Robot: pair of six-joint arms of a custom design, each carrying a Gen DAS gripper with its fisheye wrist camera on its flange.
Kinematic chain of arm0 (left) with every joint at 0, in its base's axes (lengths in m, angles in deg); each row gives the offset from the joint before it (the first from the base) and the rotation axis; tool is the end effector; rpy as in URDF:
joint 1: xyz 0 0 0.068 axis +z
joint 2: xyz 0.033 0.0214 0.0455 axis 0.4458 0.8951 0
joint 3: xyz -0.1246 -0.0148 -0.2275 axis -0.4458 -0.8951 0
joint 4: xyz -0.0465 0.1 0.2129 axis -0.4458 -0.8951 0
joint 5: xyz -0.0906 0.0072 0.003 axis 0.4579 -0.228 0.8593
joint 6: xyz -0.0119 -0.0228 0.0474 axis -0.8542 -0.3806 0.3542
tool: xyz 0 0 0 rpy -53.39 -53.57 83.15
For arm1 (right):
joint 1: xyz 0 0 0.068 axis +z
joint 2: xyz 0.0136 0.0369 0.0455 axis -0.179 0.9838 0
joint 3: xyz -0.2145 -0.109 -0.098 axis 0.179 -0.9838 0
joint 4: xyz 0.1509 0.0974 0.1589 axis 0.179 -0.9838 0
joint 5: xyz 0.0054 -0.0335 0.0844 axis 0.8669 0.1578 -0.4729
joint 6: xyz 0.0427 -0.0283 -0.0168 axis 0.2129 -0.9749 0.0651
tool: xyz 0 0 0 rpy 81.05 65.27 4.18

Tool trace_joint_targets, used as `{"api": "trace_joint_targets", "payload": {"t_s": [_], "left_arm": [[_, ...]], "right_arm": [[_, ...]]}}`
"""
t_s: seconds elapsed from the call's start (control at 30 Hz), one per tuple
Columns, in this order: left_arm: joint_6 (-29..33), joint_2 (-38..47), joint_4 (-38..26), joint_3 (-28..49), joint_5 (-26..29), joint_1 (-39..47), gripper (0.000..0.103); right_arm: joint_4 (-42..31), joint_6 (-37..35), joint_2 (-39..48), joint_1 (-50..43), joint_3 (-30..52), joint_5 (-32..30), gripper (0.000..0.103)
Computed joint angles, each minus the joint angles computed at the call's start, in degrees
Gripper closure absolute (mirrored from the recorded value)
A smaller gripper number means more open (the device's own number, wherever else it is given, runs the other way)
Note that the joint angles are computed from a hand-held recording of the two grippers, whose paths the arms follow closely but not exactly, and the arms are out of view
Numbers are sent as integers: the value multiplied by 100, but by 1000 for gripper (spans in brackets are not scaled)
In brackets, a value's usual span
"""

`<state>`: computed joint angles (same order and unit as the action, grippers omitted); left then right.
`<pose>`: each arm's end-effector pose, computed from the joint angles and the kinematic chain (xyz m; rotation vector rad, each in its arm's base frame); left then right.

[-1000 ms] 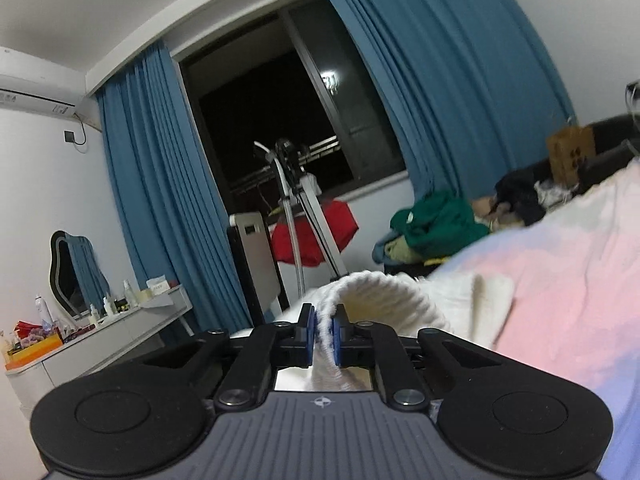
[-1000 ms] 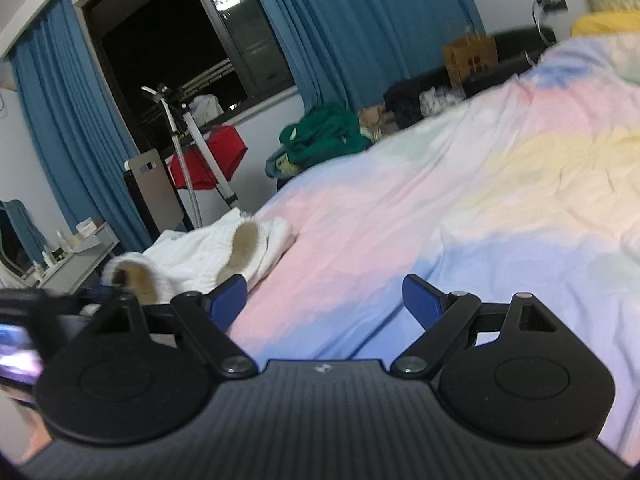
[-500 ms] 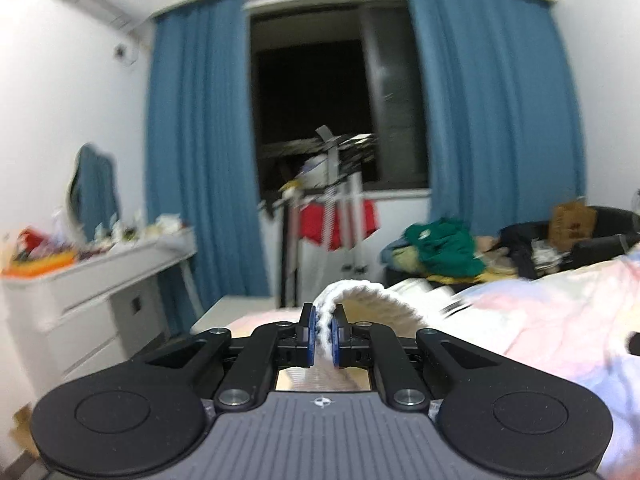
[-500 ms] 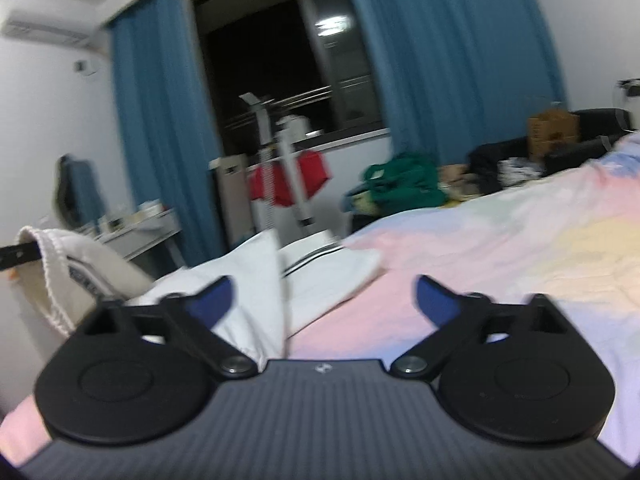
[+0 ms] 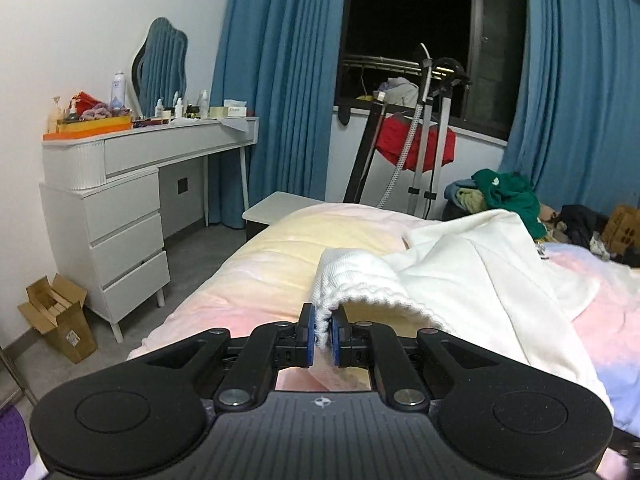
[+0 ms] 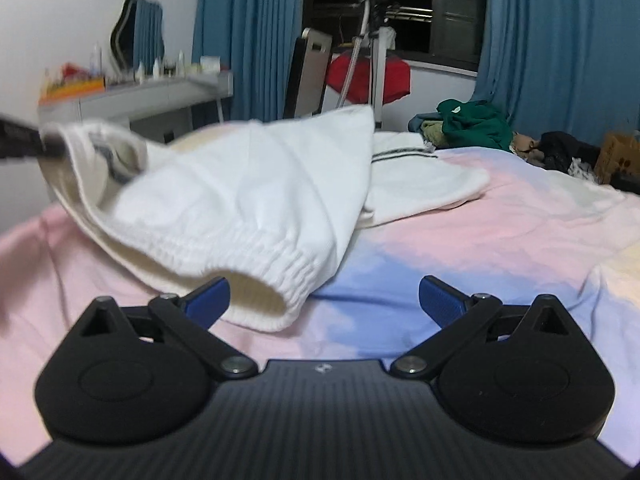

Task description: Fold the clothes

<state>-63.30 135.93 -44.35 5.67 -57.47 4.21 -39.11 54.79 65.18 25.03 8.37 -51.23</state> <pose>0.2375 -0.0898 0.2315 0.0999 2.0053 -0.1553 0.1289 0.0666 0.1718 0.0164 2.0525 -0.0855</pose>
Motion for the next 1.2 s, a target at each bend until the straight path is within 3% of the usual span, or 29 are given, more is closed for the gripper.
{"api": "trace_joint_targets", "payload": {"t_s": [0.07,0.17,0.23,0.37,0.53,0.83,1.07,1.2], "left_arm": [[-4,34,105,-89,-329,-323,94],[-45,102,133,-96,-586,-570,93],[-152,613,276,176,-882,-866,92],[-142,1024,335,450,-1045,-957,90],[-128,1440,397,737,-1176,-1004,87],[136,1721,497,881,-1495,-1159,84],[23,1867,205,1028,-1554,-1124,84],[52,1878,152,1060,-1590,-1112,83]], "right_arm": [[543,-16,564,-62,-43,-75,4],[1102,75,1240,-312,-3,-282,16],[1427,148,1623,-465,31,-423,25],[1988,222,2037,-818,36,-756,28],[2339,189,2326,-1011,53,-993,43],[2383,260,2301,-1054,41,-1084,48],[2299,405,2148,-1002,12,-1067,49],[2173,480,2025,-1033,42,-1127,64]]}}
